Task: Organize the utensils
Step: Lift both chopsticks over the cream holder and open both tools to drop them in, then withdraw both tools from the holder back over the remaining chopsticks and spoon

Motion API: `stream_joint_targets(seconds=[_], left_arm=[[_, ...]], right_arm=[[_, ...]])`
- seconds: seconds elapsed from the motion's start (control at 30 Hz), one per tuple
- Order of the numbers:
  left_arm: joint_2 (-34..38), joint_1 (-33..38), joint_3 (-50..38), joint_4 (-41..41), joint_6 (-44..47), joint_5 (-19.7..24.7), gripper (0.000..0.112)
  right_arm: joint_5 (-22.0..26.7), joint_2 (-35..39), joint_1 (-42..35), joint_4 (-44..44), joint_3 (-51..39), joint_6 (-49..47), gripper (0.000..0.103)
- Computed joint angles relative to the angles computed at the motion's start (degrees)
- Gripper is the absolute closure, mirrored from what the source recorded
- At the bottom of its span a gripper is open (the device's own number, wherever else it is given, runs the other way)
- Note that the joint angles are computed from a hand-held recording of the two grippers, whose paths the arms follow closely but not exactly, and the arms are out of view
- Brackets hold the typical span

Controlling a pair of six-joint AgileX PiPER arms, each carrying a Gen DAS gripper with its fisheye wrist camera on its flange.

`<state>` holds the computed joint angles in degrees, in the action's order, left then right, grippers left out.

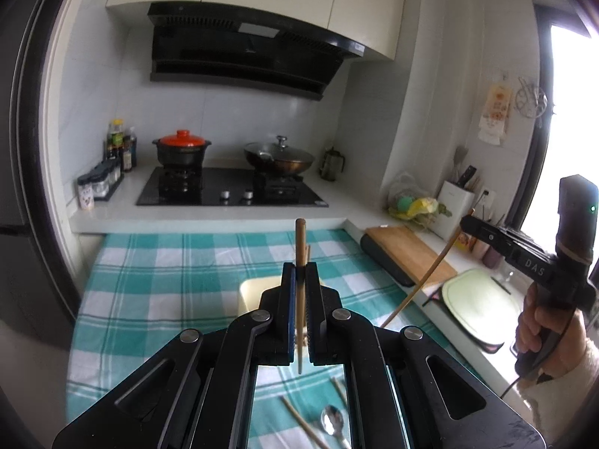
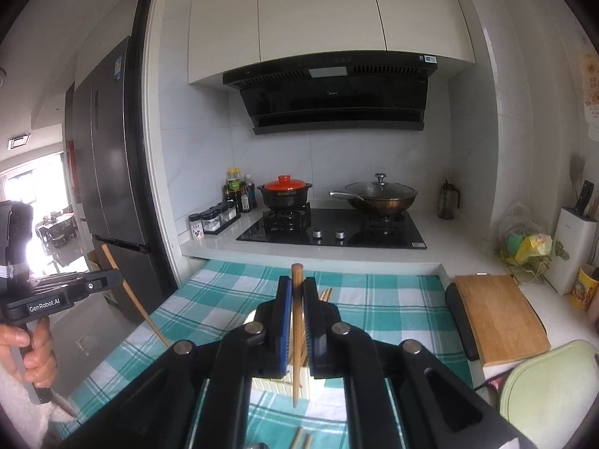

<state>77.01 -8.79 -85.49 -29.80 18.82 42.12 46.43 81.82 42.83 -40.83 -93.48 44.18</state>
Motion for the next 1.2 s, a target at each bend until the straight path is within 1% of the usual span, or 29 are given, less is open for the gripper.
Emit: stream_joint_targets(seconds=[0.17,0.27,0.33,0.43,0.5,0.57,0.63,0.77,0.8,0.83,0.87,0.9,0.93,0.97,1.03,1.1,1.17,1.2], left_arm=[[7.3,-2.7,-8.8,5.3,-5.0,-3.0,0.110],[12.0,-3.8,-12.6,7.5,-7.3,-4.2,0.110],[15.3,-4.2,-15.1,8.4,-8.3,-4.1,0.110],[21.0,-4.7,-19.7,10.4,-10.7,-2.4,0.110],[24.8,-4.8,-22.8,11.3,-11.5,-0.6,0.110],[29.1,-5.0,-26.8,12.1,-12.6,2.3,0.110],[32.8,-5.4,-30.4,13.1,-14.2,4.4,0.109],[38.7,-7.3,-35.2,19.0,-20.2,6.4,0.109],[39.4,-7.6,-35.4,19.9,-21.1,6.3,0.107],[40.0,-7.7,-35.8,20.0,-21.3,6.4,0.096],[40.2,-7.7,-35.7,19.7,-21.2,6.6,0.076],[39.5,-7.5,-34.3,19.6,-21.3,5.8,0.065],[38.2,-7.3,-32.1,19.5,-21.2,4.2,0.046],[36.6,-7.2,-29.5,19.7,-21.1,2.5,0.037],[33.8,-6.5,-25.5,19.2,-19.0,1.4,0.035],[30.1,-5.5,-20.5,18.0,-15.1,1.0,0.030],[24.9,-4.6,-13.2,18.5,-12.0,0.2,0.025],[22.6,-4.0,-9.8,18.1,-9.9,0.2,0.025]], right_arm=[[0.3,8.5,-2.1,1.3,-12.0,-5.2,0.097],[-1.0,13.1,-4.3,3.7,-16.6,-7.8,0.097],[-2.0,15.9,-6.3,6.9,-18.4,-9.8,0.097],[-2.3,20.2,-9.3,12.9,-20.9,-13.4,0.097],[-1.1,23.7,-11.5,18.4,-23.9,-16.8,0.097],[0.6,27.4,-13.5,23.9,-26.7,-19.8,0.097],[3.3,31.7,-15.5,28.9,-30.8,-22.6,0.096],[6.2,38.2,-18.1,34.9,-36.8,-25.4,0.095],[7.9,40.2,-18.2,34.5,-39.4,-25.2,0.095],[10.2,42.5,-18.0,33.3,-43.1,-24.7,0.092],[10.9,43.7,-17.7,32.3,-44.4,-24.1,0.076],[9.9,43.3,-17.6,31.9,-43.5,-23.6,0.064],[7.2,41.7,-17.4,31.4,-40.3,-22.6,0.046],[4.0,39.3,-17.0,29.9,-36.1,-21.0,0.044],[1.2,36.3,-16.1,28.1,-31.4,-19.9,0.044],[-1.3,32.3,-14.6,24.9,-25.5,-18.8,0.044],[-3.6,27.2,-12.7,20.7,-18.0,-17.2,0.044],[-4.7,24.3,-11.7,19.1,-13.9,-16.4,0.044]])
